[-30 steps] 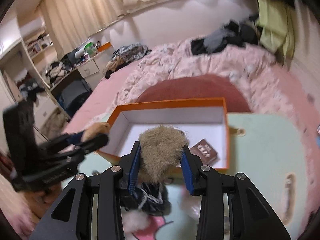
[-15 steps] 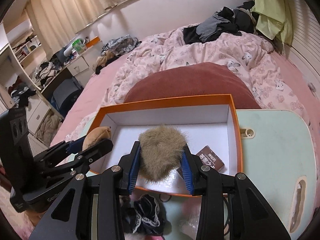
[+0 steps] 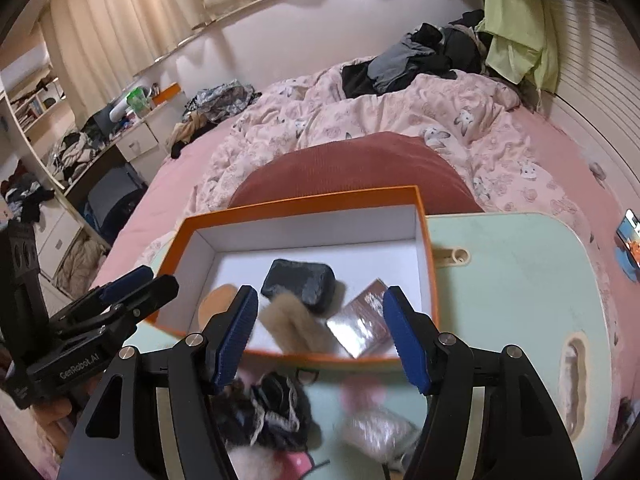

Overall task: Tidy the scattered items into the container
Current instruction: 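Open both grippers and withdraw them from the box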

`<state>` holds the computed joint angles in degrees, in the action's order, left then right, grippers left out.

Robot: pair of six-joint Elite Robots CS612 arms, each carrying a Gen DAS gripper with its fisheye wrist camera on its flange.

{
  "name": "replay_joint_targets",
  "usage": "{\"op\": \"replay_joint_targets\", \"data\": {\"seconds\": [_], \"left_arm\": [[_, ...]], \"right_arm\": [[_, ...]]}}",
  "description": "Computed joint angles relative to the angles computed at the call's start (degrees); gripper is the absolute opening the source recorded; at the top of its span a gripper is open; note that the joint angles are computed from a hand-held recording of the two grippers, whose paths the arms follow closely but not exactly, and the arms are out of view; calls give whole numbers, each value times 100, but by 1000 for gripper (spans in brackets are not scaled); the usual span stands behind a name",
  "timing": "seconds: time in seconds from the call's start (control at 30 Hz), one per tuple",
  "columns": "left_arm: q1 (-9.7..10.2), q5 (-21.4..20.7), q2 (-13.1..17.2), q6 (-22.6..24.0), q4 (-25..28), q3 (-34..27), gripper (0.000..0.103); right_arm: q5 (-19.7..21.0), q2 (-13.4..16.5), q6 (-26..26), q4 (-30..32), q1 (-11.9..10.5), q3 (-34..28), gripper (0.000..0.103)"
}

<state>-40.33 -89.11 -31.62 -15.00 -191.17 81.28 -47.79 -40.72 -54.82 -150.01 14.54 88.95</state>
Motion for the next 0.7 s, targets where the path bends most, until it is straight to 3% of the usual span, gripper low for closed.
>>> {"op": "replay_joint_targets", "data": {"seconds": [0.1, 0.23, 0.33, 0.43, 0.53, 0.7], "left_arm": [[-45, -64, -108, 54, -357, 315, 75], [-101, -306, -263, 210, -391, 701, 76], [-183, -177, -353, 347, -470, 1016, 76], [-238, 30, -368, 40, -526, 1283, 76], [-252, 49, -345, -95, -292, 1383, 76], [-334, 451, -315, -201, -239, 1462, 76]], "right_arm": [[-60, -145, -341, 161, -111, 209, 66], [-111, -310, -904, 82, -265, 592, 66], [-236, -392, -1234, -226, -372, 873, 66], [-318, -433, -1596, -311, -491, 1076, 66], [-460, -390, -1582, -734, -560, 1256, 66], [-539, -274, -1133, -1051, -627, 1363, 66]]}}
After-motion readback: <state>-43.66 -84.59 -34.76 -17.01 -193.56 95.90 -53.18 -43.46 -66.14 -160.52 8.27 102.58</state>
